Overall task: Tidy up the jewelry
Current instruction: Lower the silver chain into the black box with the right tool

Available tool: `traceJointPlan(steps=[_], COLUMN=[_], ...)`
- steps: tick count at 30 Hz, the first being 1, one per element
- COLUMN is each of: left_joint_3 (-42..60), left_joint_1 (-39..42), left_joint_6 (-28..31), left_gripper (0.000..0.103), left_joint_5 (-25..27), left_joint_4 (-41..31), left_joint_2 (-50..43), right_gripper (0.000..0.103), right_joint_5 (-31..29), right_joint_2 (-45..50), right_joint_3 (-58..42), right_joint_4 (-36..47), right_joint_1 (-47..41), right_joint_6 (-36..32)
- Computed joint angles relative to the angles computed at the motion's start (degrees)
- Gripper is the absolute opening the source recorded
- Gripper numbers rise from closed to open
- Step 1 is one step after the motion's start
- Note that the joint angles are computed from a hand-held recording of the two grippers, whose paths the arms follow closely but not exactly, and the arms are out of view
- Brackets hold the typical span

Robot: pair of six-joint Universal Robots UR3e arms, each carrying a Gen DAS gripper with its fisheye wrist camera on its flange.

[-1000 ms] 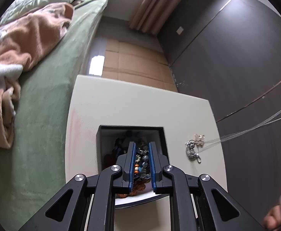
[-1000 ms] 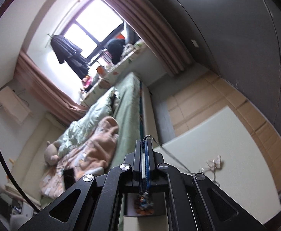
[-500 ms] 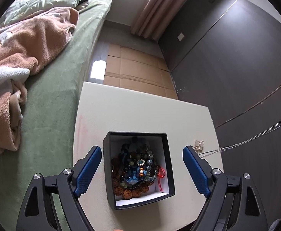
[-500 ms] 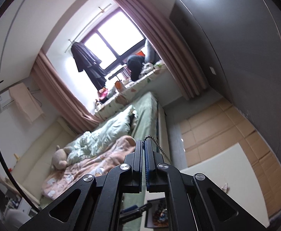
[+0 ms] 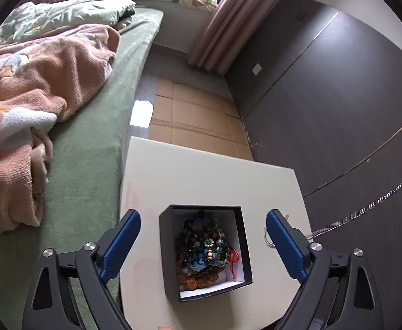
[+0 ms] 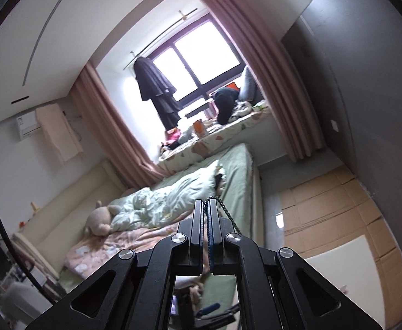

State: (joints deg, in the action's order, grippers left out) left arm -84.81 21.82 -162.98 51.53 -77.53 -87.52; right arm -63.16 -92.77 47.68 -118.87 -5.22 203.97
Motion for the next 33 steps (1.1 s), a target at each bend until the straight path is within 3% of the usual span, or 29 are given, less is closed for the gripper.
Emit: traceJointPlan(steps=[4,19,28,33], left_joint_3=[-0.52,-1.0,-0.97,-0.86], left_joint_1=[2.78,10.28,11.8,12.35], left_joint_6=[1.25,6.43,7.53,6.98], left_gripper=[0.102,0.103,0.103,0.103], left_joint_5=[-1.75,-4.69,-5.06,-5.41], left_joint_4=[-1.34,-5.59,-7.07,-6.83], left_joint_2=[0.73,2.41,2.45,2.31], right_gripper=[0.004,0.004,0.004,0.004], right_joint_5=[-4.18,-9.55,-7.4,-5.46], right_joint_2=[5.04,10.23,5.69,6.02], right_joint_3=[-4.62,-2.21,17.26,20.96], right_joint_4=[-0.45,-1.57,-7.91,-10.24], right_joint_1=[6.43,15.69,14.04,13.49], right_joint_6=[0.81,1.53,1.84,2.87])
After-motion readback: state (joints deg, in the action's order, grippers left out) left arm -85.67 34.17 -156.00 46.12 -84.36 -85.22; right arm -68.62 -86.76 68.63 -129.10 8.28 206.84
